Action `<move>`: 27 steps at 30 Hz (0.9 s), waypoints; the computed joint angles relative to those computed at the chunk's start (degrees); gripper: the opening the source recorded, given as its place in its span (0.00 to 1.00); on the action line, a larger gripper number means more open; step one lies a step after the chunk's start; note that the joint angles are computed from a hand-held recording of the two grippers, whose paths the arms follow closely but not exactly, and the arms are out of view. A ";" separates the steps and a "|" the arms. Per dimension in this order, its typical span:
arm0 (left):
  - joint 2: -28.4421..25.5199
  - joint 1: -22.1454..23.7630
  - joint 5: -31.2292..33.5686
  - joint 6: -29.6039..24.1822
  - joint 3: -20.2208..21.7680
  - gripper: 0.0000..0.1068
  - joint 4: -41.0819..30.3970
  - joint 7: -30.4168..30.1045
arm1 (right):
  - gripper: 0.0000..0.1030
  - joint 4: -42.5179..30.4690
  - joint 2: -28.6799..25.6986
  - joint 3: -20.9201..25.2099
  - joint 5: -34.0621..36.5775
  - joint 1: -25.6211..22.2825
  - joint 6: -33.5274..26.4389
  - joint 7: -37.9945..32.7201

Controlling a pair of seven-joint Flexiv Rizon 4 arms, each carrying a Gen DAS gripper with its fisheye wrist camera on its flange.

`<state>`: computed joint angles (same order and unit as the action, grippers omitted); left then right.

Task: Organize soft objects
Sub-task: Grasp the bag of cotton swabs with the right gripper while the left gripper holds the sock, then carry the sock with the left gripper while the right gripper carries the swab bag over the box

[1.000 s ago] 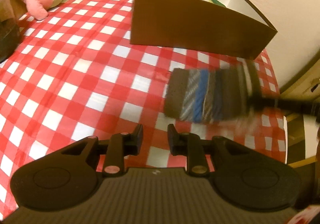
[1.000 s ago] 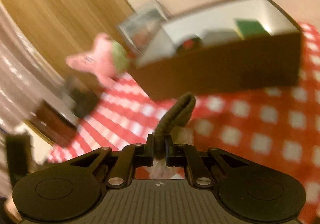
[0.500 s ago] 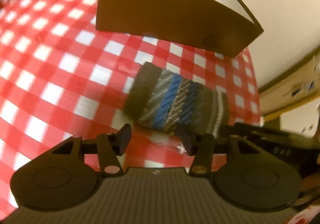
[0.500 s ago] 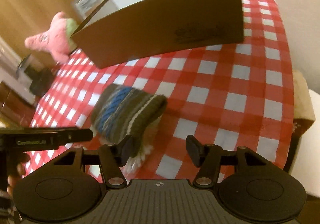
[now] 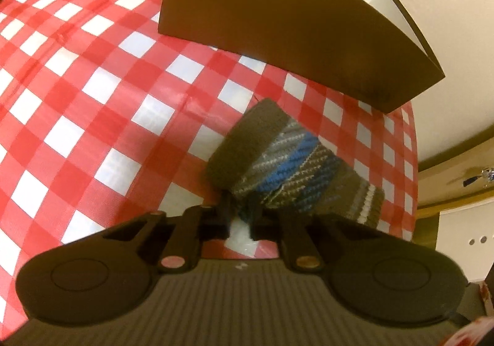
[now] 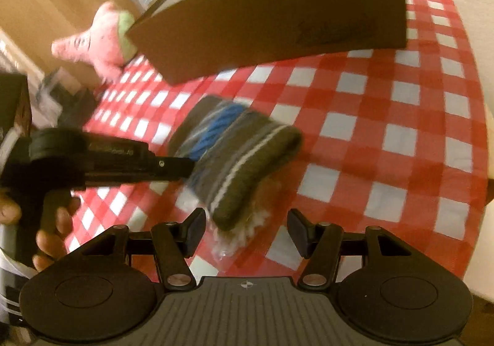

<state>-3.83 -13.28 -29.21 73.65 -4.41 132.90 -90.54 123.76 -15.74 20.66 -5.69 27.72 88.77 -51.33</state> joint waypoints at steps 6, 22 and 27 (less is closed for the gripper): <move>3.78 1.31 8.31 2.27 2.61 0.03 1.39 -6.48 | 0.29 1.20 0.70 -5.66 -7.79 4.56 -1.41 1.51; 10.82 5.15 3.61 -4.33 6.23 0.28 8.73 -7.93 | 0.69 -1.36 0.30 -4.67 -4.93 2.39 -4.31 -2.54; 7.63 5.96 10.23 -0.43 4.10 0.36 6.43 -15.50 | 0.69 -2.14 -1.30 -5.34 -6.83 3.27 -4.04 -2.09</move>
